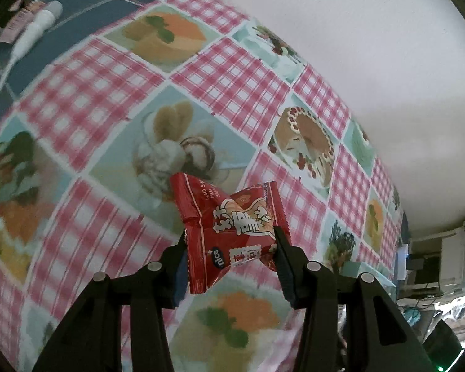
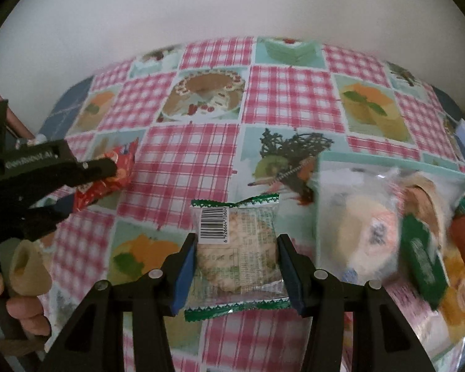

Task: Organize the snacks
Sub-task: 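Carry the red bag and biscuit pack over the white tray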

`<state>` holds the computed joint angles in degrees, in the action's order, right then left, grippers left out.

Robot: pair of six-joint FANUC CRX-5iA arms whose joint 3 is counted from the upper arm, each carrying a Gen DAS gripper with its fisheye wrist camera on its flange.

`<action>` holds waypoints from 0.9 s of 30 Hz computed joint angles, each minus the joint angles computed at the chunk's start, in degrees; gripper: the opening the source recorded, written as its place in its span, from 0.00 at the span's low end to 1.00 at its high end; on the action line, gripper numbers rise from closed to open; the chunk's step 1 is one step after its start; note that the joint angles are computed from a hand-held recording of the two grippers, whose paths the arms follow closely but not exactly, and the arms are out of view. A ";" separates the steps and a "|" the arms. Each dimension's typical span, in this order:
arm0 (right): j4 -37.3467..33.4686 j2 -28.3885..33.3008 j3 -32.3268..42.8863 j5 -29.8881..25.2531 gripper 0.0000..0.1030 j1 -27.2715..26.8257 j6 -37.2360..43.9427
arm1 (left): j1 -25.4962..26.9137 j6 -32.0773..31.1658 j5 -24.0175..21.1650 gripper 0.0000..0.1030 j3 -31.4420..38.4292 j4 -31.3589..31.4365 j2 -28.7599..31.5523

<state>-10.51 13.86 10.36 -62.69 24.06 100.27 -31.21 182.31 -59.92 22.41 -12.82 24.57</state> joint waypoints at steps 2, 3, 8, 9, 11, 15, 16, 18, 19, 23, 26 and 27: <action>-0.92 -0.76 0.62 -0.85 0.52 -1.41 0.75 | -1.45 1.18 -3.34 0.48 2.89 -1.27 0.35; -1.36 -1.49 0.58 -1.23 0.52 -2.16 0.92 | -1.97 1.36 -4.63 0.48 4.12 -1.80 0.64; -3.76 -3.04 2.72 -4.20 0.52 -5.19 0.78 | -5.62 1.03 -12.86 0.48 14.39 -4.90 4.37; -4.22 -2.88 3.04 -4.23 0.52 -5.37 0.44 | -6.08 1.00 -14.17 0.48 16.45 -5.24 5.43; -5.24 -2.34 3.89 -4.48 0.52 -6.35 0.58 | -7.45 0.91 -16.82 0.48 20.67 -5.77 7.66; -5.77 -3.65 2.91 -4.04 0.52 -7.86 0.96 | -9.25 1.95 -18.61 0.48 24.97 -6.44 10.01; -5.84 -4.08 2.54 -3.92 0.52 -8.30 1.08 | -9.95 1.92 -20.10 0.48 27.17 -7.03 11.16; -6.13 -4.33 2.37 -3.97 0.52 -9.15 0.97 | -10.82 1.55 -22.05 0.48 30.31 -7.61 12.88; -6.51 -4.41 2.49 -4.35 0.52 -9.78 0.87 | -11.25 1.48 -22.74 0.48 31.65 -7.71 13.67; -8.11 -4.39 3.04 -5.45 0.52 -11.83 0.58 | -12.75 1.00 -25.21 0.48 36.43 -7.75 16.66; -8.75 -4.66 3.11 -5.74 0.52 -13.24 0.67 | -13.57 -0.79 -28.34 0.48 41.67 -7.61 19.80; -8.99 -4.68 3.18 -5.91 0.52 -13.76 0.80 | -13.86 -1.77 -29.86 0.48 44.13 -7.73 21.15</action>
<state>-19.50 9.18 13.54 -68.60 10.31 101.07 -45.07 180.55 -89.78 66.54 -20.55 45.72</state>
